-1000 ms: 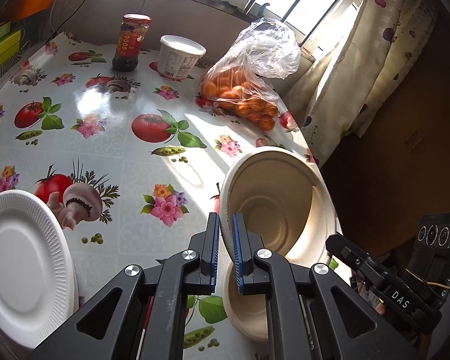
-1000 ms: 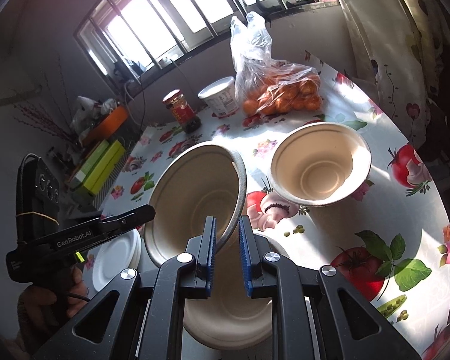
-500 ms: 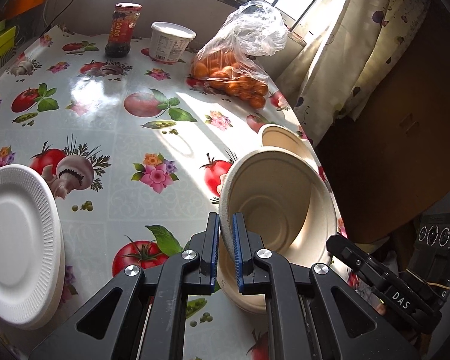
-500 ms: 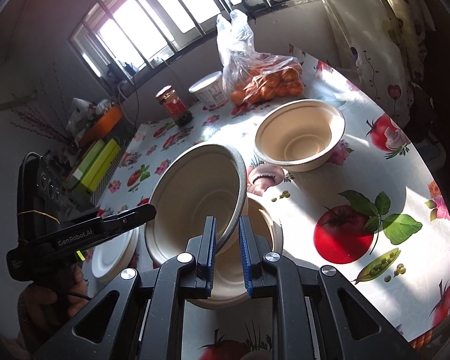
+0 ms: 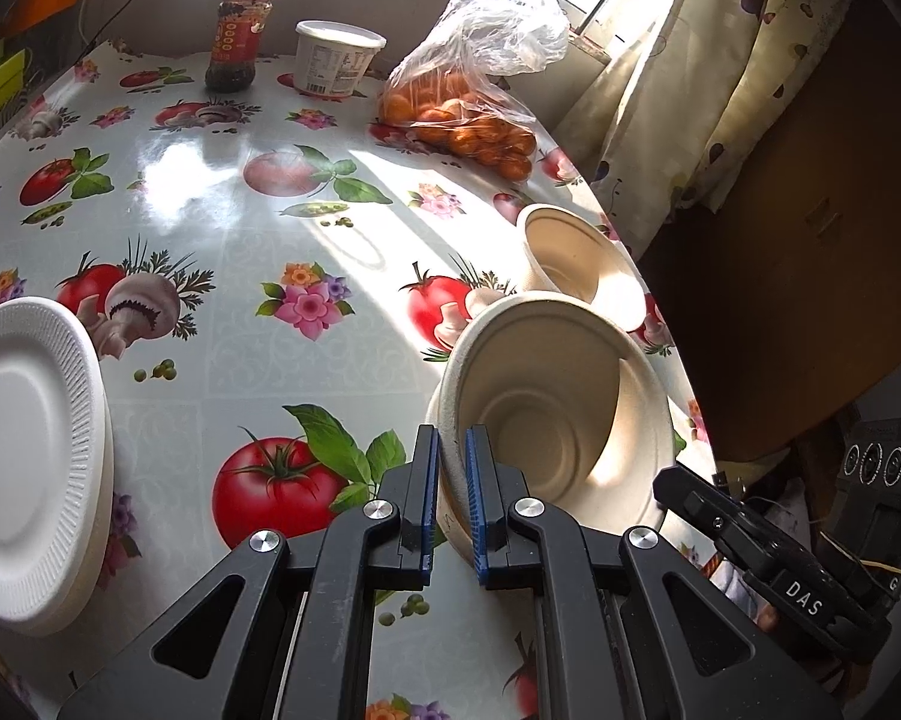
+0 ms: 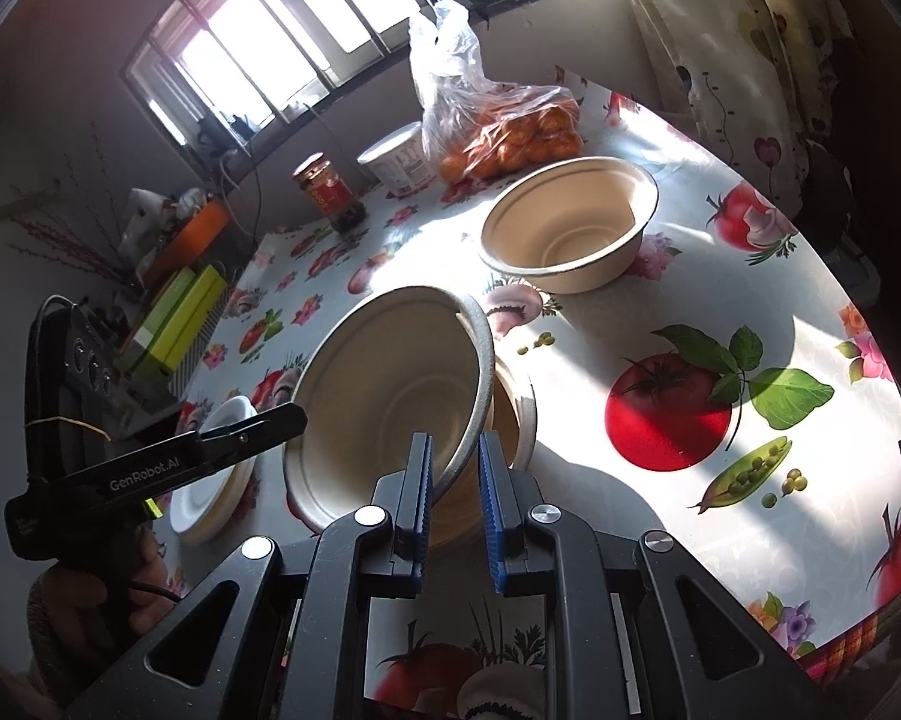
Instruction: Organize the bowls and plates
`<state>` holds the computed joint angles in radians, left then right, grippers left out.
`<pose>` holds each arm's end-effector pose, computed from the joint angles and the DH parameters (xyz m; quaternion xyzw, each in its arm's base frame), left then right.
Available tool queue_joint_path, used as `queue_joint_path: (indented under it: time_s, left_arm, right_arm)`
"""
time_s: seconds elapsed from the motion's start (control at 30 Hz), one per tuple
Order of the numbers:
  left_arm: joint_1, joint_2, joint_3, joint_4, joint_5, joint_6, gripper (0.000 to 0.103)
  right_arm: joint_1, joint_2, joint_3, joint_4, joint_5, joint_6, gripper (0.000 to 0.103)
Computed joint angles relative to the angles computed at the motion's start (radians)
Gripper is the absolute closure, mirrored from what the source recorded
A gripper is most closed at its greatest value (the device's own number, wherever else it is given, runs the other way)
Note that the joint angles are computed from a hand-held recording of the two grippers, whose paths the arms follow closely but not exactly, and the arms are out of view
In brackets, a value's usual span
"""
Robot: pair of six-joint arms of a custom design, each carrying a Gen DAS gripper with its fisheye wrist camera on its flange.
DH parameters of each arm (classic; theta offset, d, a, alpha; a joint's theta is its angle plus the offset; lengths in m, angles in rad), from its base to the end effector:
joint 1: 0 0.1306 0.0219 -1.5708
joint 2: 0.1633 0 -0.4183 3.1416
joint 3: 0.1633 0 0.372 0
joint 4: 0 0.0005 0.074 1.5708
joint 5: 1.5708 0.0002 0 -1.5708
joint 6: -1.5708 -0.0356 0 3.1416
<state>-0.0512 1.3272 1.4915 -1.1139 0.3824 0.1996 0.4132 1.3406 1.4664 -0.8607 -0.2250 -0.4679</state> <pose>0.4162 -0.0351 0.5212 -0.0114 0.9365 -0.2171 0.2751 0.4032 0.1849 0.5216 -0.0207 0.9091 0.2648 0.3211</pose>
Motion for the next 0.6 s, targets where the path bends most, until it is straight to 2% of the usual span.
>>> queue_joint_path:
  time_s: [0.6]
  left_arm:
    - [-0.024,0.01,-0.001,-0.02,-0.047,-0.008,0.094]
  right_arm:
    - [0.002,0.008,-0.004,-0.023,0.014,0.019,0.086]
